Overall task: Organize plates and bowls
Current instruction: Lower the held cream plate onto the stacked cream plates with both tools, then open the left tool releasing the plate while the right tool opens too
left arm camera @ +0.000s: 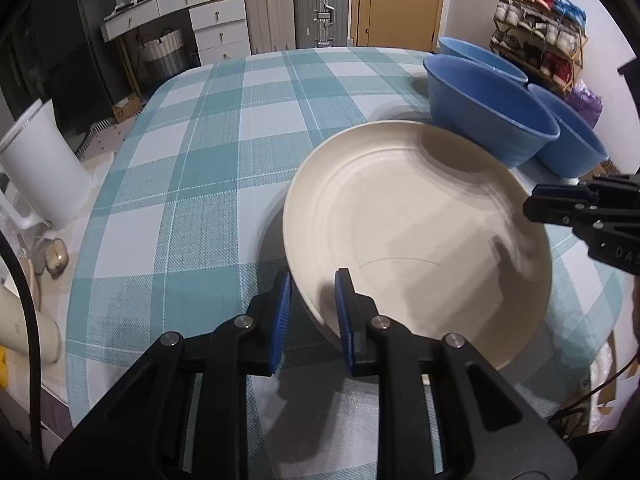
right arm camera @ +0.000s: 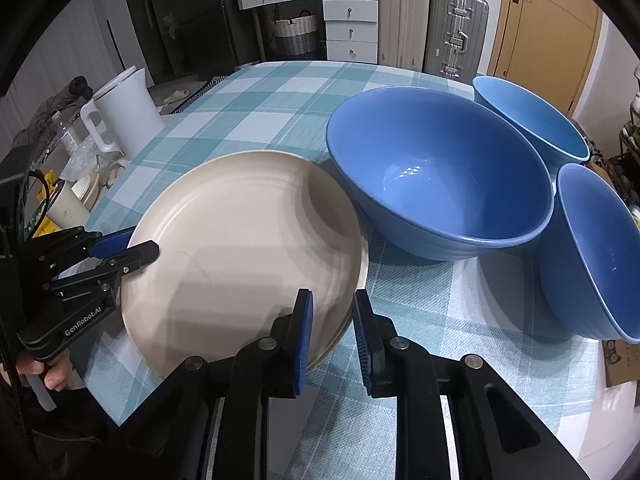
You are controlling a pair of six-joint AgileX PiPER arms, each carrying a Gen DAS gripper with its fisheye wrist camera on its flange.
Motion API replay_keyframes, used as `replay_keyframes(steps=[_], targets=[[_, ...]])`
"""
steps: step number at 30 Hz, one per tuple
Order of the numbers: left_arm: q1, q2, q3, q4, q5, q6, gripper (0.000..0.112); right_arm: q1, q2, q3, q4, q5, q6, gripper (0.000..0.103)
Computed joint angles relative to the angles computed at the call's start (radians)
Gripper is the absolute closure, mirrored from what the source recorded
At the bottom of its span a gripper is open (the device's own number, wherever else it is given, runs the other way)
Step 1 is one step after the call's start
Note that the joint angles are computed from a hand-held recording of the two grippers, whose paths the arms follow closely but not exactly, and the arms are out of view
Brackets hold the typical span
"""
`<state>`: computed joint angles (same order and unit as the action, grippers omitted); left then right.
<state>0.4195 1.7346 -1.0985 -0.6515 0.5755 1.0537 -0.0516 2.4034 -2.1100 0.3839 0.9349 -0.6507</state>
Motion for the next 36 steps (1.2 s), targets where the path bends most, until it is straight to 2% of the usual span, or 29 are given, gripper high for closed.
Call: replay_keyframes(steps=[2,5,7,8,10,14,17,18,23,26,29,36], targets=[[0.012,-0.010,-0.001,-0.023,0.024,0.014,0.085,-0.001,-0.010,0.011,0.008,0.000,-0.010,0.076],[0.036,-0.033,-0.002,-0.071,0.065,0.049,0.068,-0.005,-0.033,0.037,0.036,0.003,-0.035,0.066],[0.057,-0.047,-0.007,-0.108,0.105,0.071,0.053,-0.009,-0.053,0.062,0.059,-0.004,-0.053,0.057],[0.064,-0.056,-0.007,-0.115,0.118,0.074,0.049,-0.012,-0.060,0.070,0.069,-0.004,-0.059,0.053],[0.076,-0.066,-0.015,-0.125,0.143,0.068,0.030,-0.015,-0.076,0.083,0.080,-0.003,-0.065,0.048],[0.087,-0.074,-0.042,-0.126,0.195,0.043,0.028,-0.024,-0.111,0.119,0.107,-0.016,-0.094,0.041],[0.095,-0.088,-0.048,-0.144,0.218,0.043,0.018,-0.037,-0.136,0.138,0.138,-0.020,-0.116,0.029],[0.100,-0.097,-0.048,-0.156,0.224,0.045,0.010,-0.040,-0.142,0.138,0.144,-0.019,-0.117,0.024],[0.107,-0.124,-0.054,-0.187,0.257,0.051,0.010,-0.058,-0.176,0.151,0.154,-0.033,-0.113,0.013],[0.100,-0.141,-0.064,-0.187,0.268,0.040,0.010,-0.078,-0.177,0.126,0.190,0.001,-0.117,0.004],[0.097,-0.147,-0.081,-0.193,0.286,0.031,0.010,-0.100,-0.170,0.090,0.222,0.045,-0.113,0.002],[0.071,-0.178,-0.101,-0.181,0.294,-0.011,0.010,-0.126,-0.188,0.058,0.242,0.076,-0.121,0.001]])
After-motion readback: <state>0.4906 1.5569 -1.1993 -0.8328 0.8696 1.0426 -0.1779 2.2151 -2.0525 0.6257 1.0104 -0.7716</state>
